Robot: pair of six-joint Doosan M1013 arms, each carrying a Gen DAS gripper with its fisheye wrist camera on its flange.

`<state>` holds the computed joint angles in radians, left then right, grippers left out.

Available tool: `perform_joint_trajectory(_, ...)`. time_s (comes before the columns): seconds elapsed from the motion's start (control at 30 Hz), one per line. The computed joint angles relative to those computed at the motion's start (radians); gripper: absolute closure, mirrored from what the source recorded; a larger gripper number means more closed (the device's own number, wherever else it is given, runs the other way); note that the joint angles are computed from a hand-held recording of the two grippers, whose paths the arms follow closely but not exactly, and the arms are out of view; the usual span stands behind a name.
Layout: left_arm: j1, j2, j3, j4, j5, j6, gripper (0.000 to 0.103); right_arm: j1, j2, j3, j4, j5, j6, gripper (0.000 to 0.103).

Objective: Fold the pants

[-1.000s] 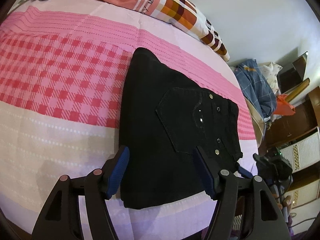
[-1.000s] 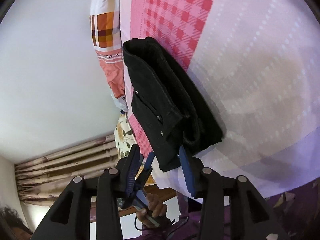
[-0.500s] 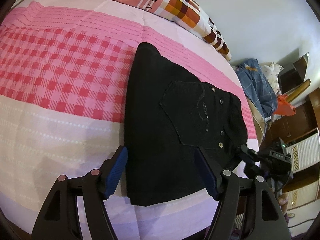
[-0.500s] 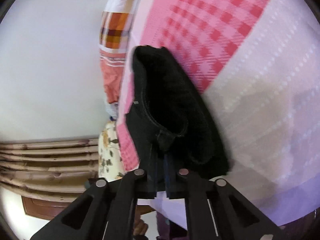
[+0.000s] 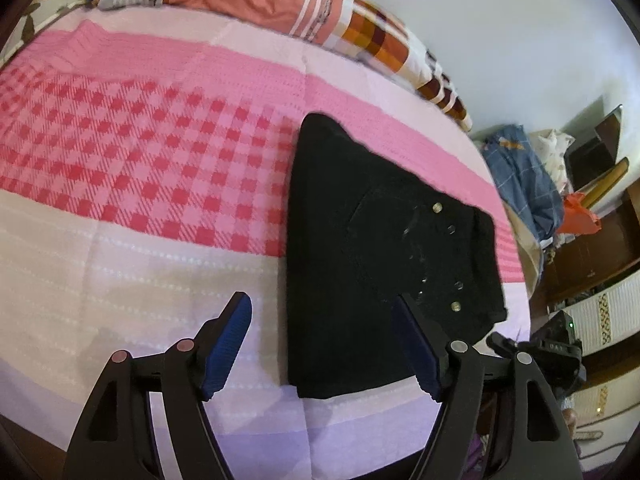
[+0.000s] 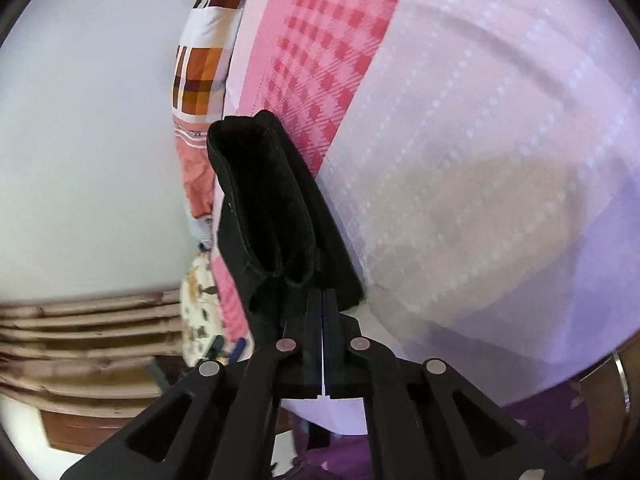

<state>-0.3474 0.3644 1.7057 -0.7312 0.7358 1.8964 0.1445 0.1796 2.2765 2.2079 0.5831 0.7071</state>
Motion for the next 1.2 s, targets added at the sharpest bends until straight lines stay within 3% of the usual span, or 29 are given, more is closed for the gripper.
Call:
perform_joint_trajectory(0.13,-0.001,0.007,-0.003,-0.019,0.019,0.001,0.029,-0.012,-0.037,-0.008,-0.022,-0.021,-0.025,0.097)
perform_joint_trajectory(0.2,-0.009,0.005,-0.006,-0.002,0.004,0.001,0.029,-0.028,-0.031,-0.012,-0.012,0.053,-0.030,0.094)
perform_joint_trajectory(0.33,-0.010,0.008,-0.010,-0.021,0.010,0.011,0.029,-0.021,-0.017,-0.040,-0.080,0.063,0.012,0.065)
perform_joint_trajectory(0.47,-0.010,0.011,-0.010,-0.020,0.019,0.011,0.029,-0.014,0.015,-0.056,-0.076,0.073,0.057,0.062)
perform_joint_trajectory(0.67,-0.004,0.015,-0.006,-0.034,0.026,0.006,0.029,0.001,0.018,-0.082,-0.074,0.028,0.032,0.062)
perform_joint_trajectory(0.7,-0.003,0.017,-0.007,-0.040,0.031,0.004,0.029,0.006,0.016,-0.090,-0.100,0.001,0.042,0.068)
perform_joint_trajectory(0.73,-0.002,0.017,-0.005,-0.041,0.032,0.005,0.029,0.014,0.011,-0.103,-0.155,-0.042,0.071,0.087)
perform_joint_trajectory(0.9,-0.001,0.012,-0.005,-0.017,0.033,-0.011,0.029,0.029,-0.028,-0.098,-0.095,-0.043,-0.007,0.090)
perform_joint_trajectory(1.03,0.004,0.004,-0.001,-0.001,0.008,-0.011,0.028,0.030,-0.039,-0.099,-0.200,-0.087,0.034,0.091)
perform_joint_trajectory(1.13,0.006,0.018,-0.009,0.010,0.029,-0.039,0.028,-0.002,0.035,-0.038,-0.047,0.062,0.049,0.093)
perform_joint_trajectory(1.2,0.007,0.023,-0.007,0.002,0.037,-0.042,0.028,-0.004,0.036,-0.037,-0.038,0.068,0.035,0.093)
